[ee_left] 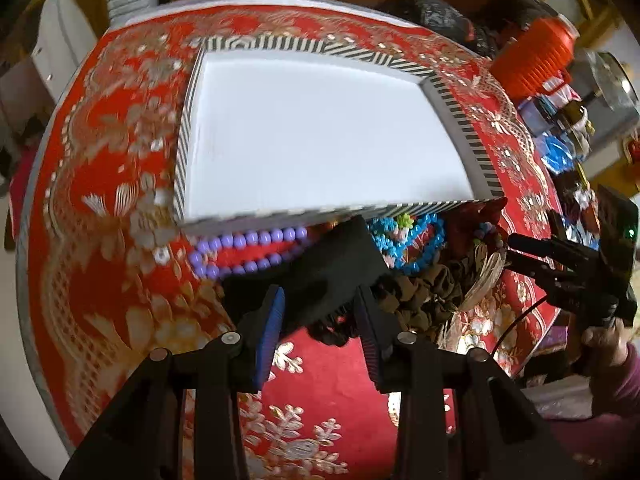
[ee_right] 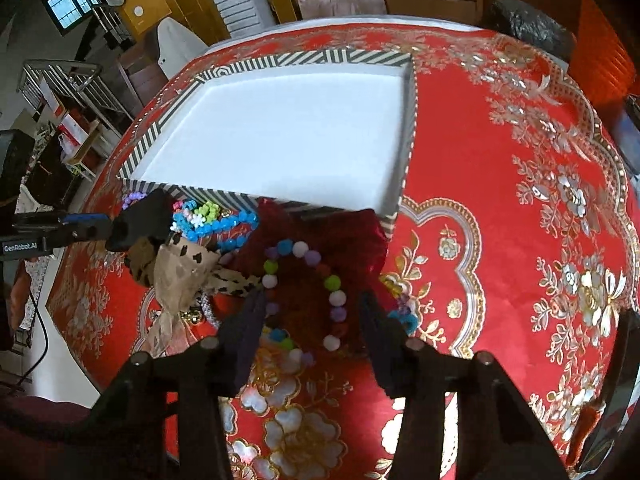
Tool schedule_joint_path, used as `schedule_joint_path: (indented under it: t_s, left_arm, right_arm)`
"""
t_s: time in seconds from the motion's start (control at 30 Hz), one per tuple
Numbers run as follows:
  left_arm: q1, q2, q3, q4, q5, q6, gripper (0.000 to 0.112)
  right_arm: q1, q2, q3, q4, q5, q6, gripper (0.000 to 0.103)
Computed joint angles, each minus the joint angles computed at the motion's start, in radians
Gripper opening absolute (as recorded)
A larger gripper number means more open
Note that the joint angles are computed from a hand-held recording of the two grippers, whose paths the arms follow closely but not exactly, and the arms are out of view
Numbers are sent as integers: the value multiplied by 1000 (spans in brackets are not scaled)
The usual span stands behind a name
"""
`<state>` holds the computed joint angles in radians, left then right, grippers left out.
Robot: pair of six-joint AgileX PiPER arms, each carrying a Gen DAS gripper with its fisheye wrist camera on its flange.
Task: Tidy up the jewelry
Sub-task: 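Grasp the black pouch with the left tool while the right tool grasps the multicolour bead bracelet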
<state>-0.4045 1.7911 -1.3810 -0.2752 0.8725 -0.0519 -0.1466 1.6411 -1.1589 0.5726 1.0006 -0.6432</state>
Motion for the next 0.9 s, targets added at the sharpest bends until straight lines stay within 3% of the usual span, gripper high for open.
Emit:
schedule_joint_path:
  t_s: [0.3,0.67,0.7,0.77,0.8,0.87,0.9]
  left_arm:
    - [4,146,-172,5,147,193,23]
    - [-30,243,-266,48,235,197,31]
    - [-38,247,-271,60,244,198,31]
    - [-40,238,-257,57,236,194,31]
    - [-32,229,-238,36,215,193,30]
    - [-16,210,-210,20,189,187,19]
    - [-8,196,-186,8,169,187,5]
  right_arm:
    - [2,28,-21,-13,12,27,51]
    - [40,24,12,-28,-63,14,49]
    - [42,27,11,-27,-62,9,46]
    - [55,22,11,-49,-76,19,23]
    - [62,17,12,-62,-84,24,18]
    - [65,17,11,-69,-79,19,10]
    - [65,16,12,-75,-82,22,10]
